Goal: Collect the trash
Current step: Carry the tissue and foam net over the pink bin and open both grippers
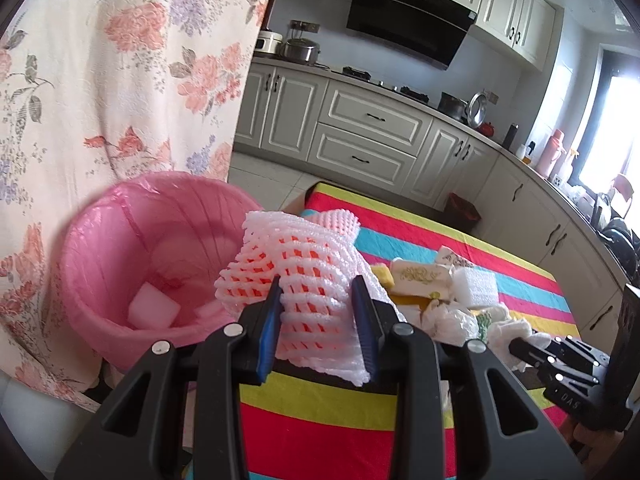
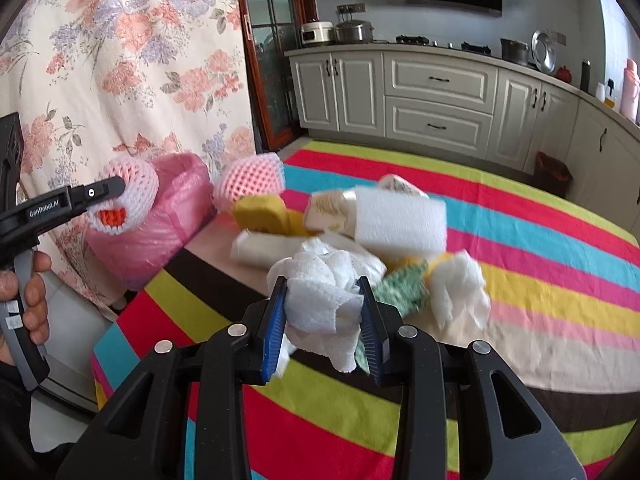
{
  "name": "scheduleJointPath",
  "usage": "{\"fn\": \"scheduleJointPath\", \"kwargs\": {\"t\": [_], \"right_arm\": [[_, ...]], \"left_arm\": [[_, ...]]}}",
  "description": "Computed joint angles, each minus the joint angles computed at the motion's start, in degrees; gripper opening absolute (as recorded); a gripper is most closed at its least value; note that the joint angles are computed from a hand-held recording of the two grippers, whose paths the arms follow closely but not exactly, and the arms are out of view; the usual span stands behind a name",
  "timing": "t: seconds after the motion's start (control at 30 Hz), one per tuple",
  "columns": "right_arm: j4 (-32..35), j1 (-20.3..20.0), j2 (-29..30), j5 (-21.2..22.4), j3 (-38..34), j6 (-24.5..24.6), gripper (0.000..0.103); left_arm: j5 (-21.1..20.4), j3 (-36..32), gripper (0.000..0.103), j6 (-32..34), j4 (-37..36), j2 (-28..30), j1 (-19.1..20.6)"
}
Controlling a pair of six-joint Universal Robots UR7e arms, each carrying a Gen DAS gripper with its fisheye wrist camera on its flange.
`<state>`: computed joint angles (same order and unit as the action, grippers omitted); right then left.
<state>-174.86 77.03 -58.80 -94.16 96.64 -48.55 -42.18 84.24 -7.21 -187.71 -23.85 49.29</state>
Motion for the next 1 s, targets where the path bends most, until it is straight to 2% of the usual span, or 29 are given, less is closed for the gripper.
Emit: {"fn": "scheduleJointPath", "kwargs": {"t": [0.5, 1.0], "right_arm": [[5.7, 7.4, 7.3, 2.6, -9.7, -1.4, 0.034], [13.2, 13.6, 17.1, 3.7, -21.6, -1.8, 0.034]], "left_arm": [[5.9, 3.0, 0.033, 5.5, -7.3, -5.2, 1.4], [8.4, 3.4, 0.033, 9.5, -10.6, -7.5, 2.5]]}}
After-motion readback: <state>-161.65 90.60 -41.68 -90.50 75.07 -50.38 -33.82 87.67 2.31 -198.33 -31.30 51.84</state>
